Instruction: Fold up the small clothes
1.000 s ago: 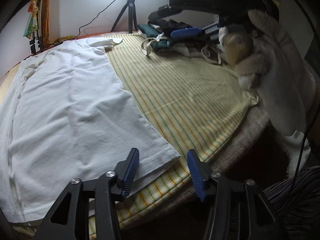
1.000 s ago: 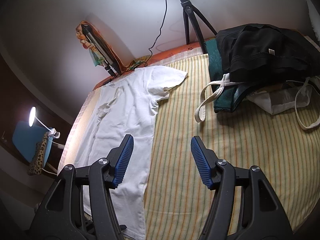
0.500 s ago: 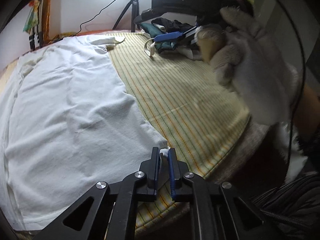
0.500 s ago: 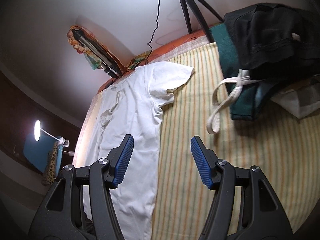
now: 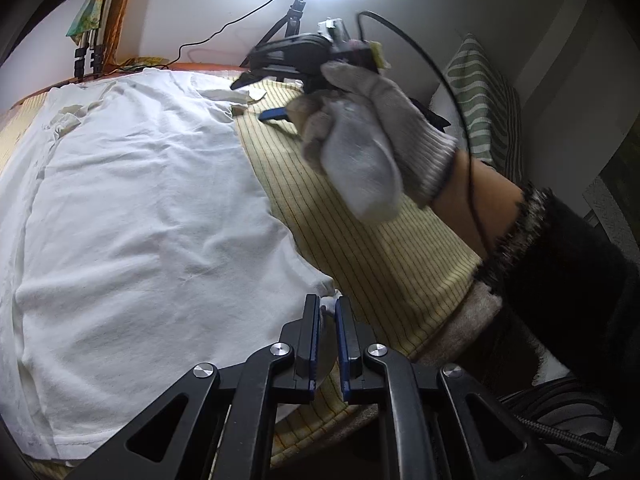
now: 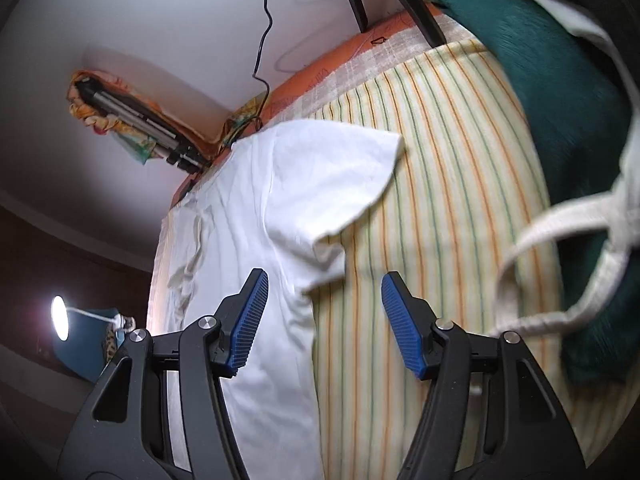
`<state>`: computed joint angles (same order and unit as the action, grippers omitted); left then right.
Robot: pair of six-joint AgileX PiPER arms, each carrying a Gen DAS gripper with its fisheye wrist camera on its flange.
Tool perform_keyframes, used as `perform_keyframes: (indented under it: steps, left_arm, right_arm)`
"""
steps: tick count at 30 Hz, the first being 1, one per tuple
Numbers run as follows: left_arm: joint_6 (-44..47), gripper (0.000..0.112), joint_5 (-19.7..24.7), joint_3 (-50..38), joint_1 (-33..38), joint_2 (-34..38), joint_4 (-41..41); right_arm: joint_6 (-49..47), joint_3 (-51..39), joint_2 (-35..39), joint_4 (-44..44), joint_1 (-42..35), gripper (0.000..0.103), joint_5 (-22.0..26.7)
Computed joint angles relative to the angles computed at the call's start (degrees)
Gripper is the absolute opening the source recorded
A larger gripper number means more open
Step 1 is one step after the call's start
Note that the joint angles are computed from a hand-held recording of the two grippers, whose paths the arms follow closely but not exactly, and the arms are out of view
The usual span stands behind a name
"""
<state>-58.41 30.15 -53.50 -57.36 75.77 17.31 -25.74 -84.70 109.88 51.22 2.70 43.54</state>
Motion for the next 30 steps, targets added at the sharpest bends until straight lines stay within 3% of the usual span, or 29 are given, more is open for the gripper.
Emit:
perform_keyframes:
  steps: [3, 6, 8, 13, 17, 22, 30]
  left_arm:
    - [0.8, 0.005, -1.5, 1.3, 0.9, -0.5, -1.6]
    - [1.3, 0.005, -3.6, 3.5, 2.3, -1.9, -3.6]
    - [1.9, 0.005, -5.0, 5.1, 3.3, -3.1, -4.7]
    - [3.4, 0.005, -7.5, 9.8, 6.0, -7.3, -8.3]
    - [5.1, 0.005, -7.9, 12.3, 7.7, -10.6, -11.1]
    - [4.2, 0.005, -7.9, 15.6, 9.0, -15.2, -11.3]
    - [3.9, 0.005, -5.6, 20.9, 11.7, -24.3, -12.6]
  right_arm:
    - [3.2, -4.7, 3.0, -1.1, 1.1, 0.056, -0.3]
    - [8.7, -9.3, 5.1, -7.4, 3.0, 0.035, -0.9]
    - [12.3, -11.7, 5.9, -11.7, 4.1, 0.012, -1.3]
    - [16.1, -13.5, 4.8, -15.8, 6.4, 0.007, -3.3]
    - [23.0, -17.9, 4.3, -26.2, 10.1, 0.006, -2.2]
    - [32.5, -26.3, 5.9, -40.6, 16.3, 0.006, 1.9]
    - [38.6, -40.8, 12.5, -53.9, 25.8, 0.006, 10.9]
